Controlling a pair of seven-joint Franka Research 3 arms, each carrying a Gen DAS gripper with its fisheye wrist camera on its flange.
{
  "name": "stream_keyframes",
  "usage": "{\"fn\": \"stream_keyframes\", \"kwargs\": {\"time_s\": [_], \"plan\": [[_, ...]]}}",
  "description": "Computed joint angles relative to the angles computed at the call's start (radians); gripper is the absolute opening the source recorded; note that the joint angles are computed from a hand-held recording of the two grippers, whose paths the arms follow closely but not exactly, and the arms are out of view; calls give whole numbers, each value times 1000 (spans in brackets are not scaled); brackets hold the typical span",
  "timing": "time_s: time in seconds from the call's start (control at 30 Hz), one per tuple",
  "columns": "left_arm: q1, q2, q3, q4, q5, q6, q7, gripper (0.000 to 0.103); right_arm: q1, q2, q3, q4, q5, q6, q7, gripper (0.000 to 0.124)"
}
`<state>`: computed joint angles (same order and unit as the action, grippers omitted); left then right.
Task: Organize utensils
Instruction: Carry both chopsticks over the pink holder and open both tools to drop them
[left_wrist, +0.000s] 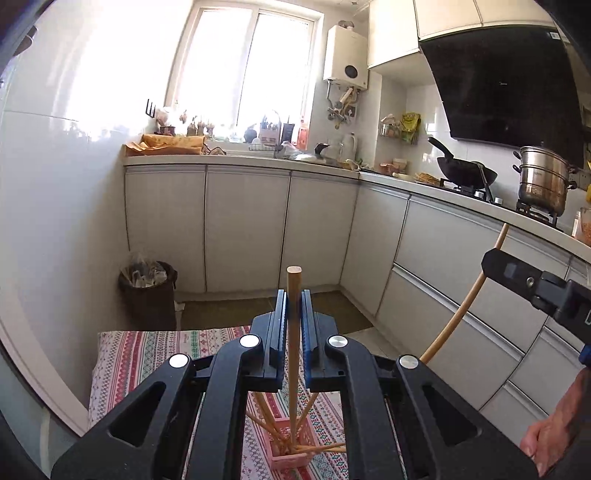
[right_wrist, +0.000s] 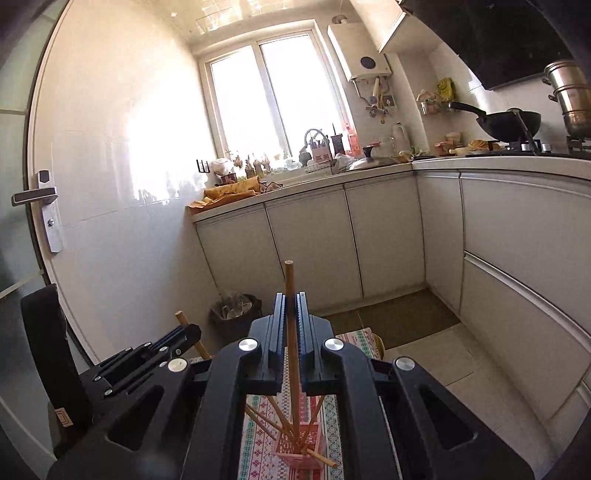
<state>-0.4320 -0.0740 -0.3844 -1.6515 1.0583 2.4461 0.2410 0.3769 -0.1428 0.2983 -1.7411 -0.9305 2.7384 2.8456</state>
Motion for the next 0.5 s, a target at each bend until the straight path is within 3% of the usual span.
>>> {"fn": "stream_keyframes", "kwargs": {"time_s": [0.23, 0.33, 0.5], "plan": [[4, 52, 33, -29, -30, 58, -11, 7, 21, 78, -38, 27, -62, 37, 34, 6], [14, 33, 46, -74, 20, 98, -105, 32, 45, 104, -58, 34, -57, 40, 23, 6], [36, -11, 33, -79, 91, 83, -154, 35, 84, 132, -88, 48, -56, 38, 23, 6]]}}
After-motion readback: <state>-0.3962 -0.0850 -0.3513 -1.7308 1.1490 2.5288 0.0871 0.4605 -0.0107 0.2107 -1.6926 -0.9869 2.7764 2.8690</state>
